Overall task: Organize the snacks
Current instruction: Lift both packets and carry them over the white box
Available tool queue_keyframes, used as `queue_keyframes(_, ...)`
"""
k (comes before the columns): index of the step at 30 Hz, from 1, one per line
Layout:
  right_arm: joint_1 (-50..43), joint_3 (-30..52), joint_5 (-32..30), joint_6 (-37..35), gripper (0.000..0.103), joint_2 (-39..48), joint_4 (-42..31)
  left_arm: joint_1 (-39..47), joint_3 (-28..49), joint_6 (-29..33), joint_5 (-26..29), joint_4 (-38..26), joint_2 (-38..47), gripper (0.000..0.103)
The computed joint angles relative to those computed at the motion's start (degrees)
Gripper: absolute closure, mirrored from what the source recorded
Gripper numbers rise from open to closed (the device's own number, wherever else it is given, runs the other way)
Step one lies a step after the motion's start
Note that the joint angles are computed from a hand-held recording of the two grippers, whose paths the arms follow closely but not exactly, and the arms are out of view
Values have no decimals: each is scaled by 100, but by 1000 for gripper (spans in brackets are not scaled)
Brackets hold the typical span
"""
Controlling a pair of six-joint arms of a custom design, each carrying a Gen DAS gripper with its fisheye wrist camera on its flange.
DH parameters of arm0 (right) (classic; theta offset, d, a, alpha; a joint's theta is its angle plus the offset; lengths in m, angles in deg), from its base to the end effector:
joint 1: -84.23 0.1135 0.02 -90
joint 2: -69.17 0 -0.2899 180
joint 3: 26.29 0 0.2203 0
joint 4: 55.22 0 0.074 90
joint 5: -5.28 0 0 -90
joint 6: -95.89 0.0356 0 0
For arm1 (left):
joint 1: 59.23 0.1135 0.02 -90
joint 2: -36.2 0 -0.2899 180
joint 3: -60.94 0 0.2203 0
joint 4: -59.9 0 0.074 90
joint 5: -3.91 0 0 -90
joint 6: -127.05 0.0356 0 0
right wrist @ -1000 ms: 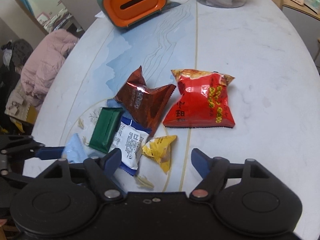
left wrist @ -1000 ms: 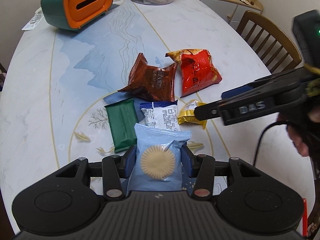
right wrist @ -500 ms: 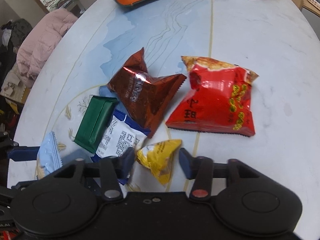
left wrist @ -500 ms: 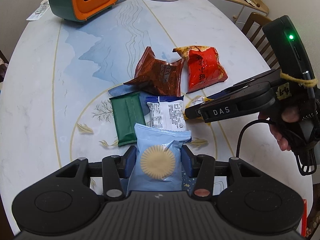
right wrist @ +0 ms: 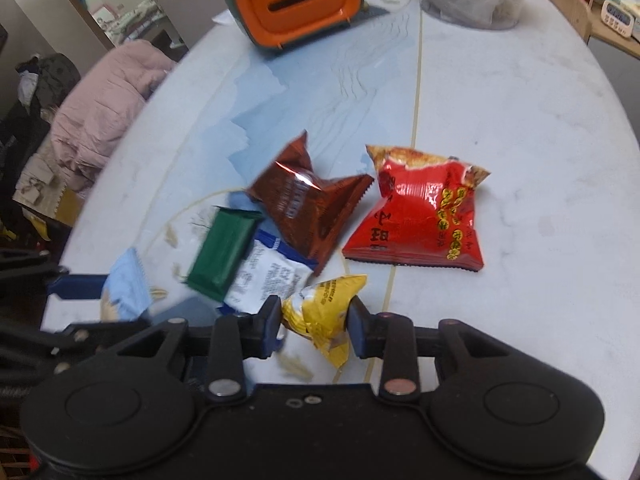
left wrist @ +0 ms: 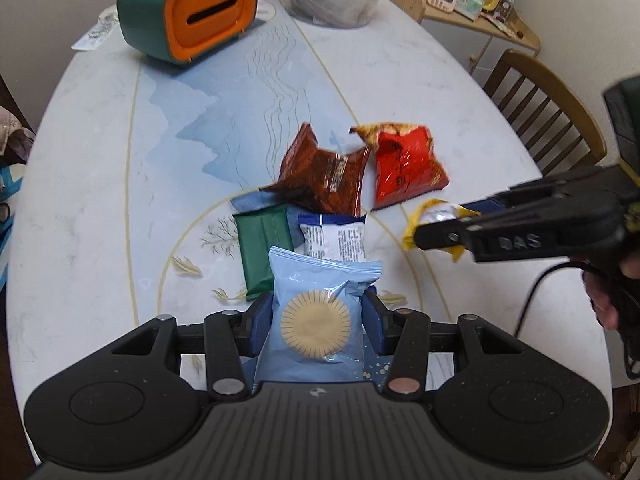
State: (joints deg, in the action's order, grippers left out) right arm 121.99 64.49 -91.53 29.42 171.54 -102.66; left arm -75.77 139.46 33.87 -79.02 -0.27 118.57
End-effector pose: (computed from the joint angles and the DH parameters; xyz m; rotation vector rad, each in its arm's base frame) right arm 0.2774 0.2202 0.2587 -0.3770 2.6628 0.5174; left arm 0.2376 -0.0751 0.2878 0.3527 2.6802 -0.2713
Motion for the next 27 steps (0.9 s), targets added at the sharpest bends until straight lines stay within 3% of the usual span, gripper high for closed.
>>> queue_keyframes(17,1454,29,929,905,69,-2178,-1428,-656,887,-585,-215,-2136,-1714,56)
queue_keyframes(27,3146,-75,1824,2059,69,-2785,-2007,-2475,871,-2009,-1029,-3245,-2481,56)
